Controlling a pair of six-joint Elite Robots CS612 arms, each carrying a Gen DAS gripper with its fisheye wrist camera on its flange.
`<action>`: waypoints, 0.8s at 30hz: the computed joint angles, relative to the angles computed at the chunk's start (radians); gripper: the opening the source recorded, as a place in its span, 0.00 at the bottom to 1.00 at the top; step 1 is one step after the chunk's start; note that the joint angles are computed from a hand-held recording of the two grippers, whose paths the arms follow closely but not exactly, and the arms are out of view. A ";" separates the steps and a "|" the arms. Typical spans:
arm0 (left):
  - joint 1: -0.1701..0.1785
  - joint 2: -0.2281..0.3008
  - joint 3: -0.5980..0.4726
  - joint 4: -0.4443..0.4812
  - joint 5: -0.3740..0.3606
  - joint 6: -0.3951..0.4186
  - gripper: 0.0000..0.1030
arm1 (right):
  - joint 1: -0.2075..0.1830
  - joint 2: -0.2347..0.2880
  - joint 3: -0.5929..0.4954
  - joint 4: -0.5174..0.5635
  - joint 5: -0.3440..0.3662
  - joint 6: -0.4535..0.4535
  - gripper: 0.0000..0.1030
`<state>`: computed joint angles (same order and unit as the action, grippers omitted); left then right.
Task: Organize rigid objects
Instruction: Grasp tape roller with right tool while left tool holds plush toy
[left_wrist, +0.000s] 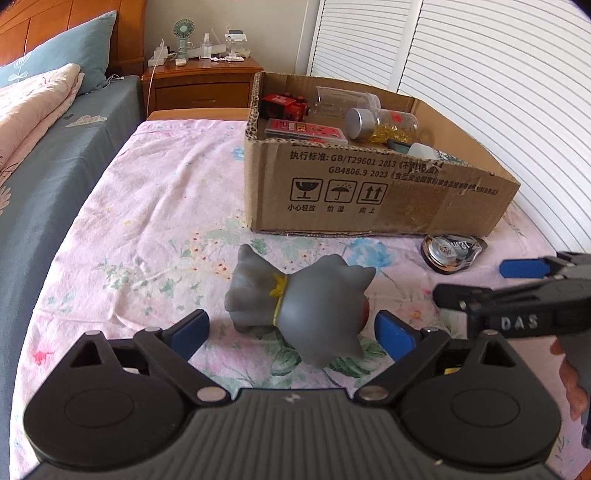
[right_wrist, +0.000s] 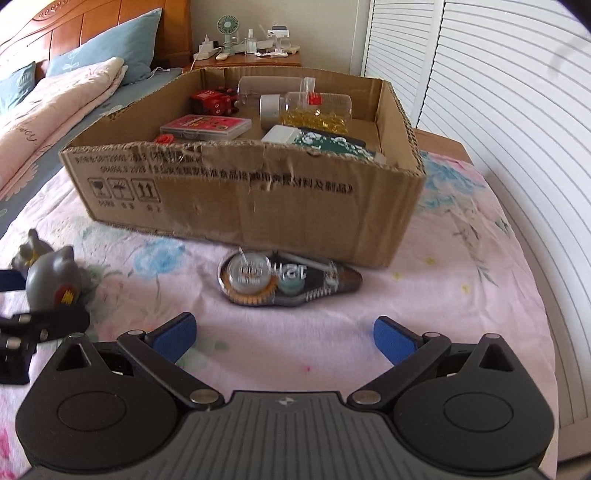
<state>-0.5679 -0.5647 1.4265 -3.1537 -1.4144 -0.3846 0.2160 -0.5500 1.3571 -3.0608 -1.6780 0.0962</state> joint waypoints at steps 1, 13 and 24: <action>0.000 0.001 -0.001 -0.002 -0.001 0.002 0.93 | 0.000 0.005 -0.007 -0.005 -0.001 -0.001 1.00; 0.002 0.005 -0.004 -0.013 -0.013 0.001 0.94 | -0.005 0.038 -0.058 -0.024 0.015 -0.034 1.00; 0.001 0.005 -0.004 -0.016 -0.013 0.004 0.95 | -0.003 0.032 -0.039 -0.057 0.017 -0.042 0.89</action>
<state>-0.5667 -0.5593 1.4229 -3.1699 -1.4277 -0.3810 0.2127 -0.5178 1.3177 -3.1180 -1.6610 0.0538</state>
